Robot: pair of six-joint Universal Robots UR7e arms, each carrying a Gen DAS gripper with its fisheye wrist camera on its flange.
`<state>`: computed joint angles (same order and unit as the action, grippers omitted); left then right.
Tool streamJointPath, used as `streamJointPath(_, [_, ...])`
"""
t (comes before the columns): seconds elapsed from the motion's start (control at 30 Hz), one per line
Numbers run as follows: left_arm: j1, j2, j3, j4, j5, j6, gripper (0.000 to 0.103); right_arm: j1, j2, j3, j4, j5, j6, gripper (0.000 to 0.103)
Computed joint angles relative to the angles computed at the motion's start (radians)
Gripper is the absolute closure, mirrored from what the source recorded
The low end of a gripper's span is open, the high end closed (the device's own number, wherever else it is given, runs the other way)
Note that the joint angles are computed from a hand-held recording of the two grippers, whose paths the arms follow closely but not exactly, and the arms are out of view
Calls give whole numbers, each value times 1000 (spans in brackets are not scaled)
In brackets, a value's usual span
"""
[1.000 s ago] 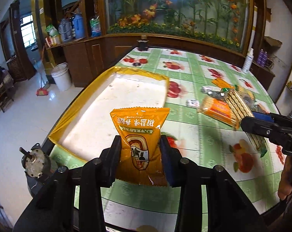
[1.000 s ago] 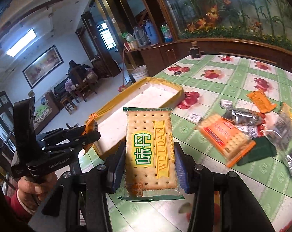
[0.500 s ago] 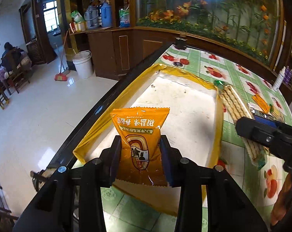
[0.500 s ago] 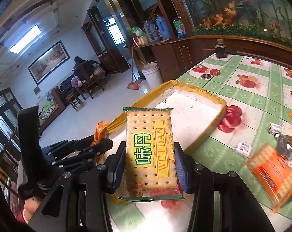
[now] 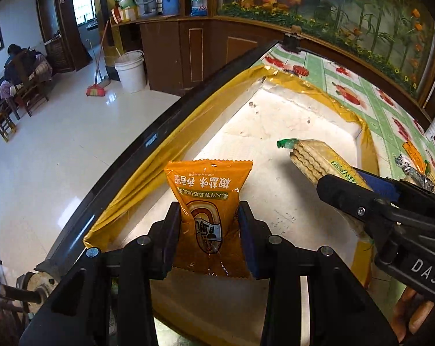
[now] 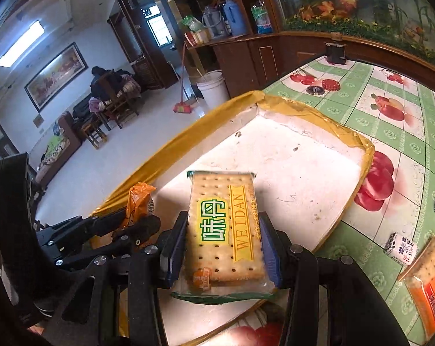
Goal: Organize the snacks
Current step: 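Carry both packs over the white tray and open both tools to drop them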
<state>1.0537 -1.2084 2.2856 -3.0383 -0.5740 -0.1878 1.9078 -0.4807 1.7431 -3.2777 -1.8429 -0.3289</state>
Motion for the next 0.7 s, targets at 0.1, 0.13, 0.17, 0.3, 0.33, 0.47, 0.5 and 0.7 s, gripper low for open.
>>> streamJointPath(0.1, [-11, 14, 2, -2, 36, -4, 56, 0, 15, -17, 10, -16, -12, 56])
streamJointPath(0.13, [-9, 12, 2, 10, 36, -16, 53, 0, 18, -19, 12, -18, -16, 56])
streamJointPath(0.17, [-9, 10, 3, 17, 33, -21, 49, 0, 18, -21, 15, -19, -18, 56])
streamJointPath(0.3, [-13, -7, 9, 40, 20, -46, 36, 5, 18, -17, 7, -46, -29, 53])
streamJointPath(0.33, [-16, -9, 9, 41, 22, -51, 36, 4, 12, -5, -11, -46, -31, 52])
streamJointPath(0.47, [-58, -18, 31, 19, 31, -54, 29, -12, -45, 72, -95, -25, -19, 48])
streamJointPath(0.5, [-70, -18, 39, 6, 36, -48, 27, -18, -63, 97, -121, -20, -16, 45])
streamJointPath(0.7, [-148, -26, 81, -31, 19, -48, 20, -67, -184, 246, -249, -24, 14, 40])
